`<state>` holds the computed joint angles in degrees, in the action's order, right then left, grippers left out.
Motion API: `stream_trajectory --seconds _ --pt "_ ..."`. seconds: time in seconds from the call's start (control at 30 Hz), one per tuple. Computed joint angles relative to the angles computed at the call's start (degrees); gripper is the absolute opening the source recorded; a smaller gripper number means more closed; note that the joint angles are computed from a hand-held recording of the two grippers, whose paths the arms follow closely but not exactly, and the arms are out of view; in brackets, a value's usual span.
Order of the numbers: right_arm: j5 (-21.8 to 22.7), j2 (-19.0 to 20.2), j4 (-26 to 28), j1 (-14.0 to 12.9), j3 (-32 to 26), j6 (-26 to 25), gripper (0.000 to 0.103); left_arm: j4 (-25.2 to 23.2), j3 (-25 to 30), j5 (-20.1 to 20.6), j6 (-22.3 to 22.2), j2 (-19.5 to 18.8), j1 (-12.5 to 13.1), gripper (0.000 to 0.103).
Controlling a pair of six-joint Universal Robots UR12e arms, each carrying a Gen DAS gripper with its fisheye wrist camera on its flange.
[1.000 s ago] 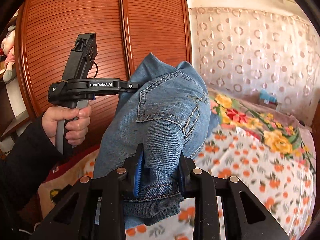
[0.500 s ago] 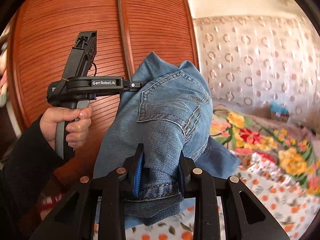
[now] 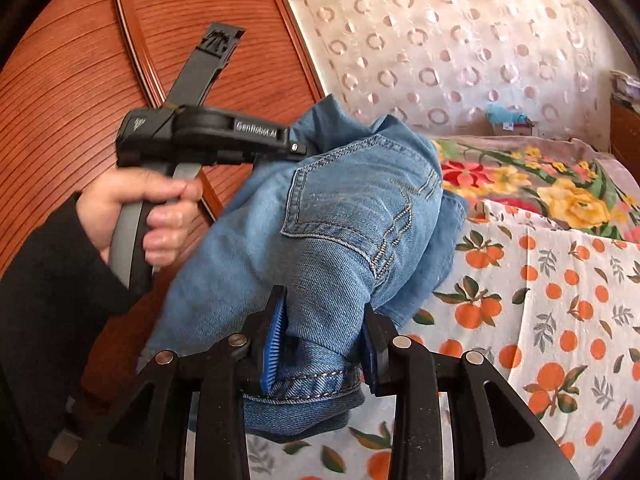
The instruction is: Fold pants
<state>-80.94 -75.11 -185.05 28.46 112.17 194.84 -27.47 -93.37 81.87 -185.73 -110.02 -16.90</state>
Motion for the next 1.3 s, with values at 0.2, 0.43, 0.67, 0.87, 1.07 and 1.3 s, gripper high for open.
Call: stream_trajectory --seconds 0.2,0.43,0.67,0.87,1.07,1.3 --pt "9.95 -0.41 7.04 -3.98 -2.24 -0.89 0.044 0.55 -1.28 -0.84 0.15 0.95 0.54 0.041" --pt "11.63 -2.41 9.93 -6.42 -2.12 -5.13 0.054 3.5 -4.06 -0.21 -1.13 3.21 1.1 0.053" --pt "11.24 -1.46 8.0 -7.82 -3.58 -9.8 0.055 10.69 -10.9 0.29 -1.09 7.75 -0.18 0.053" --pt "10.7 1.9 6.96 -7.76 -7.63 -16.33 0.039 16.34 -15.71 0.54 -4.06 9.92 -2.07 0.053" --pt "12.38 6.73 11.27 -7.94 -14.27 -22.23 0.037 18.41 -18.11 1.96 -6.04 9.54 -3.61 0.053" --pt "11.57 14.68 23.88 -8.95 -25.32 -21.96 0.037 17.04 -18.35 2.91 -5.83 8.04 -3.24 0.053"
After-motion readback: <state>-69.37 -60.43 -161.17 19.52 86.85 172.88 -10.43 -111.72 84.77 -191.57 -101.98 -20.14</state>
